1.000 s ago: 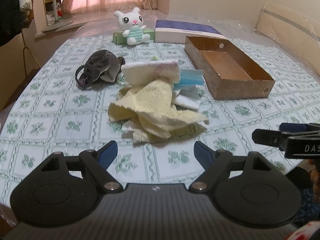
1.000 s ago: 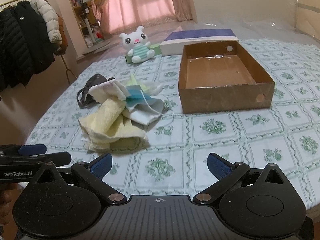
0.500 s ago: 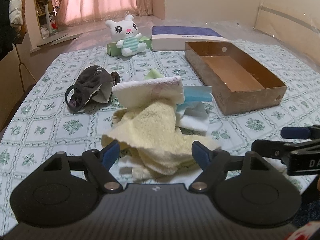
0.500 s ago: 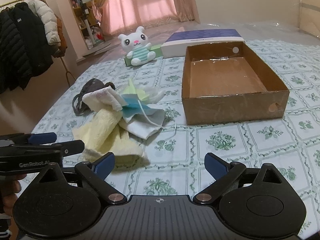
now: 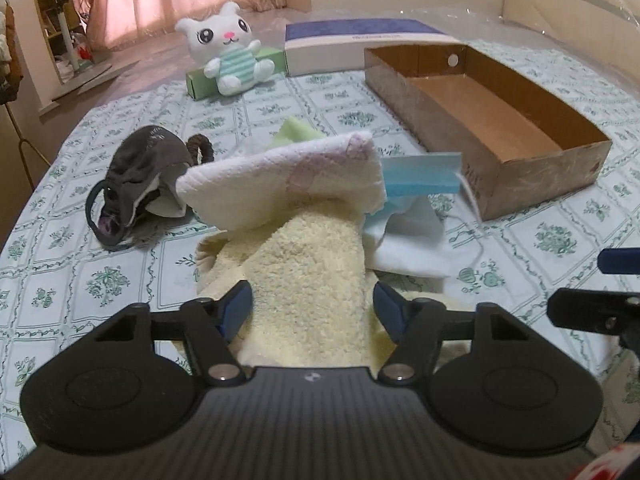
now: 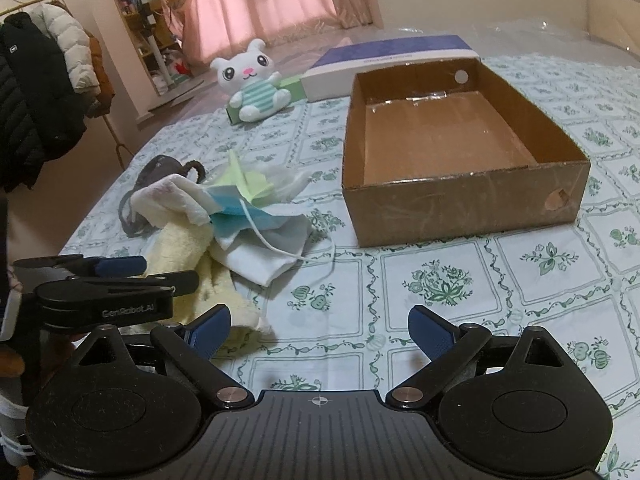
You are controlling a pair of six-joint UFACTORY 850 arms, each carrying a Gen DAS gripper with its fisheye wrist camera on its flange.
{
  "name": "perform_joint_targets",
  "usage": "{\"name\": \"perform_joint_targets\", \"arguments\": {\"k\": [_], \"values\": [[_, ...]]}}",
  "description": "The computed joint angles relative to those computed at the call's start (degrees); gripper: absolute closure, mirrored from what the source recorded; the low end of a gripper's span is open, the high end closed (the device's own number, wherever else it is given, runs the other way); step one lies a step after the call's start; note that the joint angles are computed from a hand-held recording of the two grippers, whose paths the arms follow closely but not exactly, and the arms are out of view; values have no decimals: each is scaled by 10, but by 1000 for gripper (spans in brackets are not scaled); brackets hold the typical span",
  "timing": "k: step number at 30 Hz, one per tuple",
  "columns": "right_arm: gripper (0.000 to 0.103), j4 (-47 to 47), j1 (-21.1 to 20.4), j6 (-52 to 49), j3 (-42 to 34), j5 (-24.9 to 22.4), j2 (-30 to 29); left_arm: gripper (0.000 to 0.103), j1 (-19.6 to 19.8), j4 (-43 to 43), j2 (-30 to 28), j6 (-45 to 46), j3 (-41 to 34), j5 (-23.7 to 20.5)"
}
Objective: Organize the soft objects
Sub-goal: 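Lower the left tool onto the yellow towel and close it, then grasp the white pink-printed tissue packet with the right tool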
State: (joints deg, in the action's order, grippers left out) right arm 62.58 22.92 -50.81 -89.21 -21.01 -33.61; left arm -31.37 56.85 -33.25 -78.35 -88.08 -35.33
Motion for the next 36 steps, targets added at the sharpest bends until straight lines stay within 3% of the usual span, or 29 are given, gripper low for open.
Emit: {"name": "perform_joint_targets", "arguments": {"k": [6,8,14,20,22,28,32,36], "values": [[8,18,0,-16,-4,-4,-5,81,5,26,28,-34,43,17],[8,27,1,-27,-7,-6,-8,88,6,37,47,-56,66,19],[10,102,8,-128,-3,-10,-5,90,4,72,113,-124,139,-5],[22,171,19,-241,-9,-37,-11,90,4,86,164,-167,189,-56],[28,161,26,-241,-21,-42,-19,90,5,91,177,-181,201,-70],[29,148,40,-241,-83,-84,-62,91,14,97,199,-210,219,-97],[30,109,52,-197,-149,-98,-107,91,25,94,206,-233,230,-119],[38,58,60,-141,-216,-103,-153,90,39,92,210,-249,240,-140]]}}
